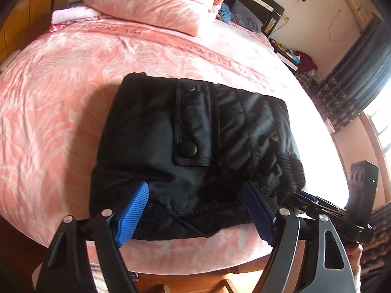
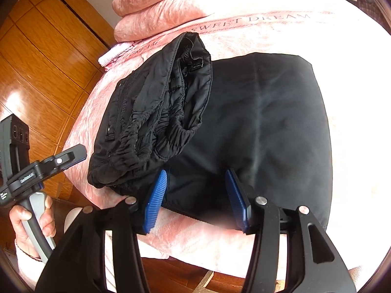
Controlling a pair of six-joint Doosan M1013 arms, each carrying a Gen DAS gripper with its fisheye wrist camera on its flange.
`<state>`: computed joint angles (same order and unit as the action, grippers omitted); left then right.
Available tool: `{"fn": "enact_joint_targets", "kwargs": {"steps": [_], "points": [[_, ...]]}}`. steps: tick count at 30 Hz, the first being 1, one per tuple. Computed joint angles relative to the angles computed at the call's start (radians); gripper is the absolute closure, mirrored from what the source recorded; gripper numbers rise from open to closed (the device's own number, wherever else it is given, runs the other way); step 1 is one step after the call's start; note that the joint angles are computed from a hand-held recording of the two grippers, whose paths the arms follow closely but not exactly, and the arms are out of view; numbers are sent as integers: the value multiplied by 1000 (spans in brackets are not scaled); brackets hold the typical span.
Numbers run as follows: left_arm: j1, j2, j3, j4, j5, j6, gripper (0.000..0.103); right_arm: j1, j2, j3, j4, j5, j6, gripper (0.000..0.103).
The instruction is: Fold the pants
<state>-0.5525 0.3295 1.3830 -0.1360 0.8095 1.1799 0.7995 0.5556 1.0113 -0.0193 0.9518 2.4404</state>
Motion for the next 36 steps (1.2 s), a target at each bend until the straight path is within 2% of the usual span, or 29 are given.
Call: {"fn": "enact_joint_targets", "kwargs": {"steps": [4,7,11,14,16,21,24,25,29,32,36], "points": [[-33,26,2,132,56,-74,25,2,-8,-13,-38,-10,18,34],[-64,52,-8,251,78,-87,22,2,-1,-40,-61,3,12,28],[-59,39,10,220,79,-88,21,-7,27,-85,-34,39,-10,28],[-43,11,38,177,33,-100,21,-18,47,-107,9,42,-25,27],[-37,-10,60,184,11,-141,21,-25,58,-114,44,34,-31,27],[-21,-27,84,210,18,-191,20,-34,74,-119,111,14,-47,27],[-11,-24,90,194,31,-191,20,-36,93,-140,129,21,-59,40],[-10,-22,90,190,37,-190,19,-37,102,-153,141,34,-67,50],[-15,-18,94,201,36,-183,12,-20,129,-205,65,98,-94,68],[-13,-14,94,195,33,-187,10,-9,132,-217,22,115,-108,73],[-10,-11,99,183,19,-193,10,-4,128,-209,7,114,-102,74]]}}
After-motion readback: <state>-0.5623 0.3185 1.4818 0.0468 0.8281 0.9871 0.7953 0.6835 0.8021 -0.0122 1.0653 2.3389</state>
